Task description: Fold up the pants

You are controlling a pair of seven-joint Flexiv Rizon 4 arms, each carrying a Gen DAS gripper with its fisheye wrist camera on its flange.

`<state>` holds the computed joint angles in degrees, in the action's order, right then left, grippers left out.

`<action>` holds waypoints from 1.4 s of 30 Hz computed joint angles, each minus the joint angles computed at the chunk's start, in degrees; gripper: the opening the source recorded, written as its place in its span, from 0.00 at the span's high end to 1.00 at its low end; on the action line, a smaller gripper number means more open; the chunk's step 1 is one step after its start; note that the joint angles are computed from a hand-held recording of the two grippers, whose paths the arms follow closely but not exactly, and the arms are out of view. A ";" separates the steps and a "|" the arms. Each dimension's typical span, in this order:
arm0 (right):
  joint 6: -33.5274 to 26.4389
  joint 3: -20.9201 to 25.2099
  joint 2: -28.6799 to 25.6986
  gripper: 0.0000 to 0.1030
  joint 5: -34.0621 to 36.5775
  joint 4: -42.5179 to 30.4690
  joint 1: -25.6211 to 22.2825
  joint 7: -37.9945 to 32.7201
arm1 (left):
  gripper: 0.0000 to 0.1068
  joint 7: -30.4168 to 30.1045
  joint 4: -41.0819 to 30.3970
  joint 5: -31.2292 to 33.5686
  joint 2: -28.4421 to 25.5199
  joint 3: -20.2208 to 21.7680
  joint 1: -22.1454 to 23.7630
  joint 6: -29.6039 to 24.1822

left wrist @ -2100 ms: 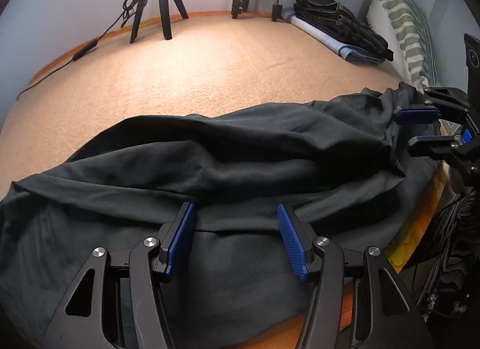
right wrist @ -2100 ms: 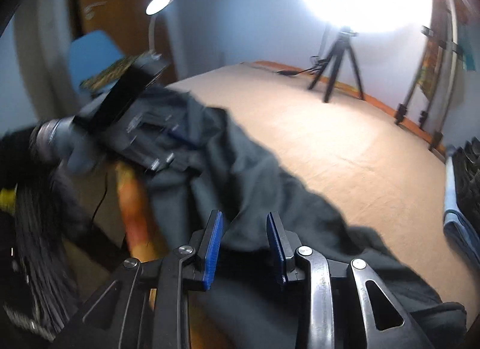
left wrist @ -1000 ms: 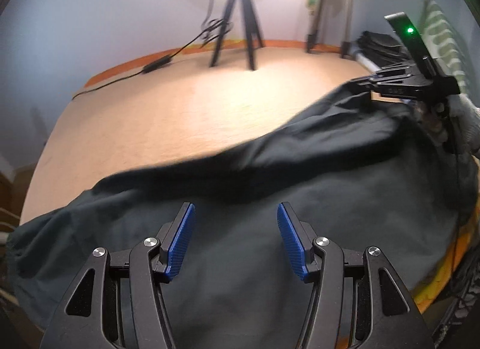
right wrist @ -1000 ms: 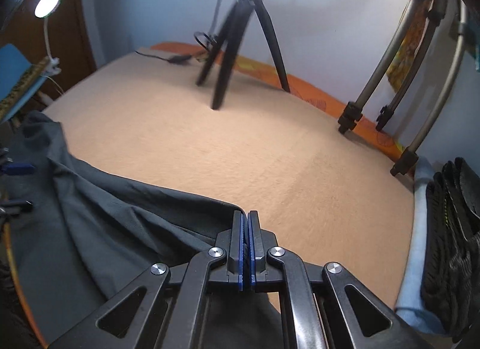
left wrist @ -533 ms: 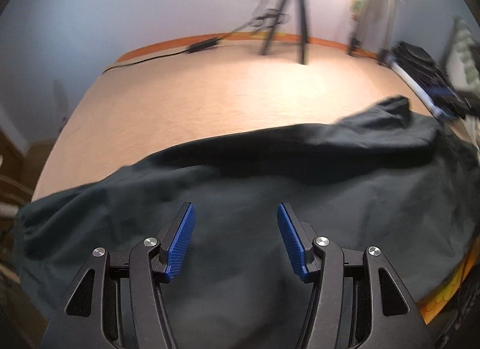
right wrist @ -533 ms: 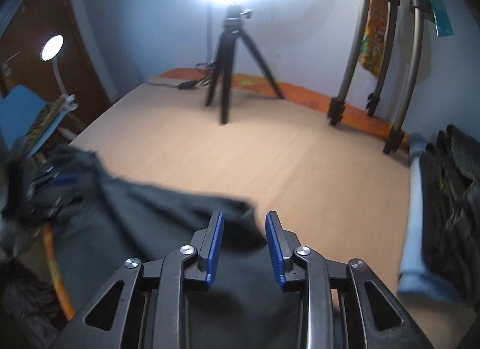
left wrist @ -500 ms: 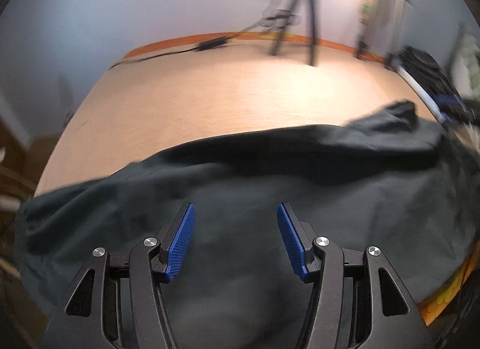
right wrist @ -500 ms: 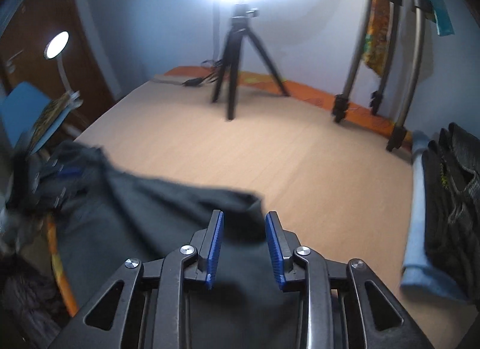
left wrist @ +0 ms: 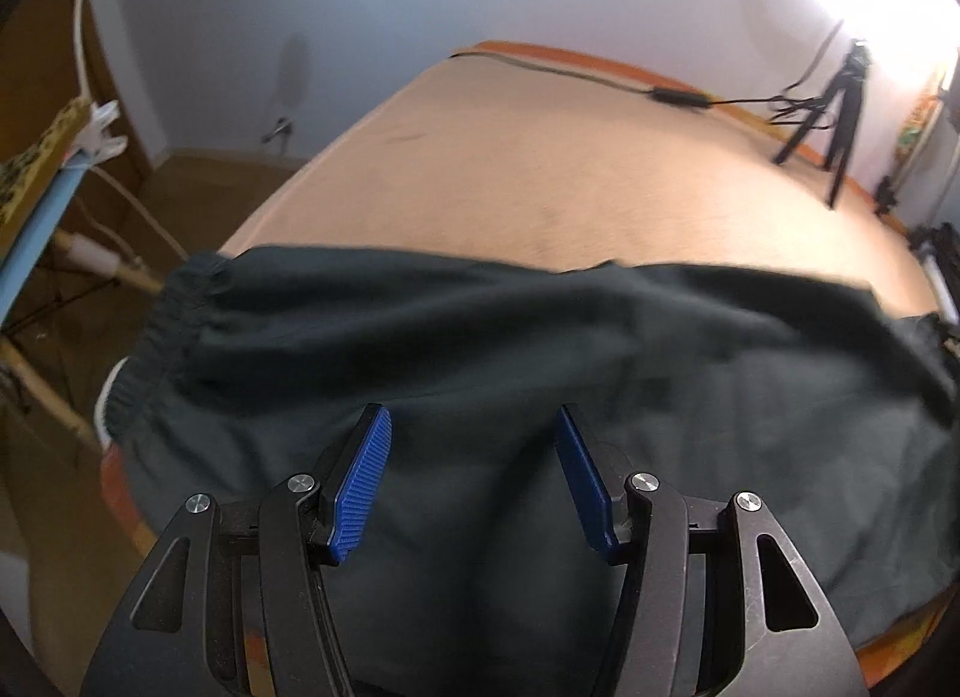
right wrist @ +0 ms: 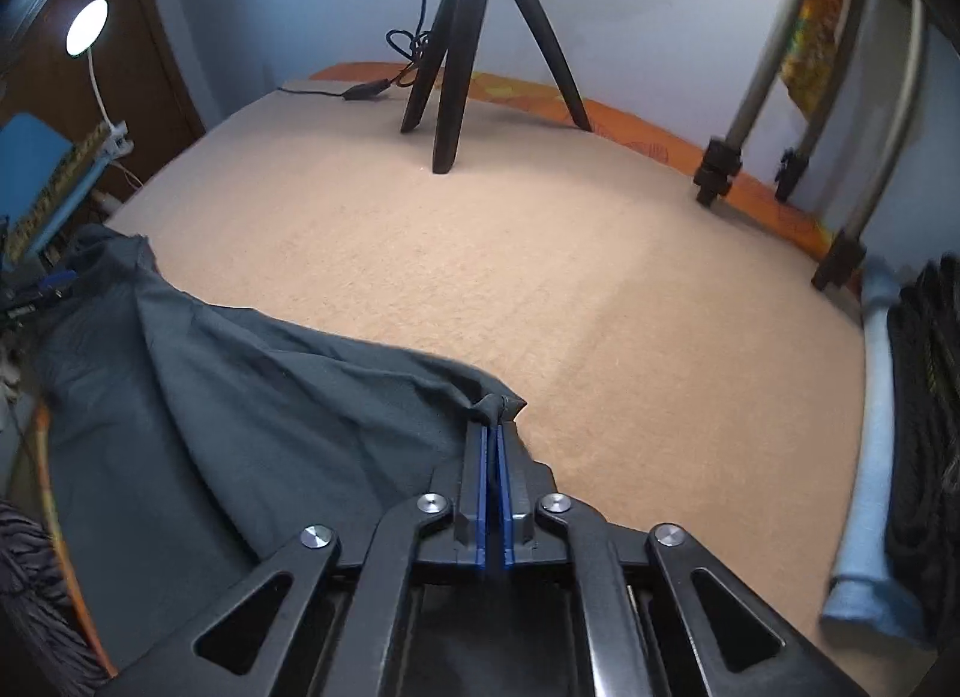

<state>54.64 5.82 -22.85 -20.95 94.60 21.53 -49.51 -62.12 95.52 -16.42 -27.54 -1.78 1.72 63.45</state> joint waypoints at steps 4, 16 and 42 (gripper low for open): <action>-2.51 -3.08 -0.79 0.98 -4.44 -0.84 1.22 7.93 | 0.47 -2.35 -1.49 2.07 -0.54 1.85 0.19 0.62; 8.37 -0.13 10.05 0.63 -11.56 10.27 0.83 14.98 | 0.47 -3.21 -3.19 -8.99 0.40 -0.72 8.61 3.58; 18.87 3.02 9.32 0.62 -12.38 15.50 7.34 21.35 | 0.44 -7.55 -2.82 -17.54 -4.67 -2.06 10.65 0.79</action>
<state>73.51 8.85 -13.53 -33.34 110.09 28.87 -28.16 -69.67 92.70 -33.96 -32.21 -3.83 12.37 64.24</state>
